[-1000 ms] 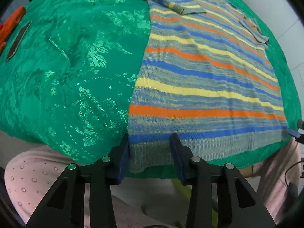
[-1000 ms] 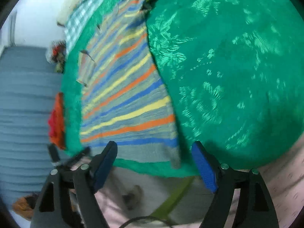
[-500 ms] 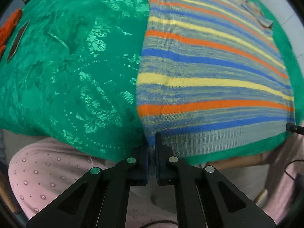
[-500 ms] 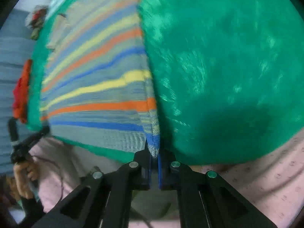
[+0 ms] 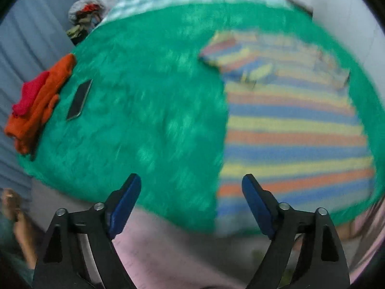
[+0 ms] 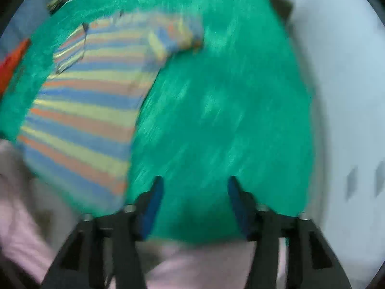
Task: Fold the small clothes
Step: 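Grasp a sleeve cuff with the right gripper and pull it outward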
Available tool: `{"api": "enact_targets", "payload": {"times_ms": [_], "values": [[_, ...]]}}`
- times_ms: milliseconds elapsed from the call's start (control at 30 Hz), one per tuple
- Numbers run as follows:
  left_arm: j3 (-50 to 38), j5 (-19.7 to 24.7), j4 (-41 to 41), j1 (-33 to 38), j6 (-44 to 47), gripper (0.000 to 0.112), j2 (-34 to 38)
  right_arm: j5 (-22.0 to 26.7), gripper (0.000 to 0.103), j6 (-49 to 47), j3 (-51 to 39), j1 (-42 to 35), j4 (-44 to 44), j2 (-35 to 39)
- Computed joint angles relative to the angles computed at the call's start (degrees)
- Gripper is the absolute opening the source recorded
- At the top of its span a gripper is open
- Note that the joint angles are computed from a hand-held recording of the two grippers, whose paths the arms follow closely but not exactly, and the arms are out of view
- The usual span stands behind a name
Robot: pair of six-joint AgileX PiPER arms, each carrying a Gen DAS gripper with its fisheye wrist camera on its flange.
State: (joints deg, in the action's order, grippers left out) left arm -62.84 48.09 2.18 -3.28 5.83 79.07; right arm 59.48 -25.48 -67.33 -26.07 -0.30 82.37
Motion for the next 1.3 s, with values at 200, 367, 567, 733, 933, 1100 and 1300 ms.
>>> {"api": "enact_targets", "payload": {"times_ms": [200, 367, 567, 733, 933, 1100, 1300], "values": [[0.00, -4.46, -4.81, -7.90, -7.28, 0.086, 6.71, -8.15, 0.064, -9.66, -21.23, 11.62, 10.51, 21.70], [3.51, -4.07, -4.20, -11.20, -11.60, 0.086, 4.65, -12.20, 0.063, -7.52, -35.05, 18.21, 6.63, 40.05], [5.49, -2.35, -1.56, -8.47, -12.09, 0.086, 5.59, -4.68, 0.004, -3.08, -47.55, 9.05, 16.90, 49.10], [6.50, -2.44, -2.41, -7.16, -12.42, 0.086, 2.77, 0.55, 0.004, 3.56, -52.74, -11.33, 30.24, 47.73], [4.46, -1.89, -2.09, -11.89, -15.25, 0.086, 4.52, 4.71, 0.004, 12.45, -61.32, -21.42, 23.87, 53.94], [2.87, -0.82, 3.40, -15.23, -18.29, 0.086, 3.74, -5.33, 0.003, 15.74, -49.21, -17.67, 11.02, 47.12], [-2.75, 0.74, 6.20, -12.59, -14.74, 0.082, 6.88, -7.91, 0.003, 22.89, -47.29, -14.42, -1.12, 47.91]]}}
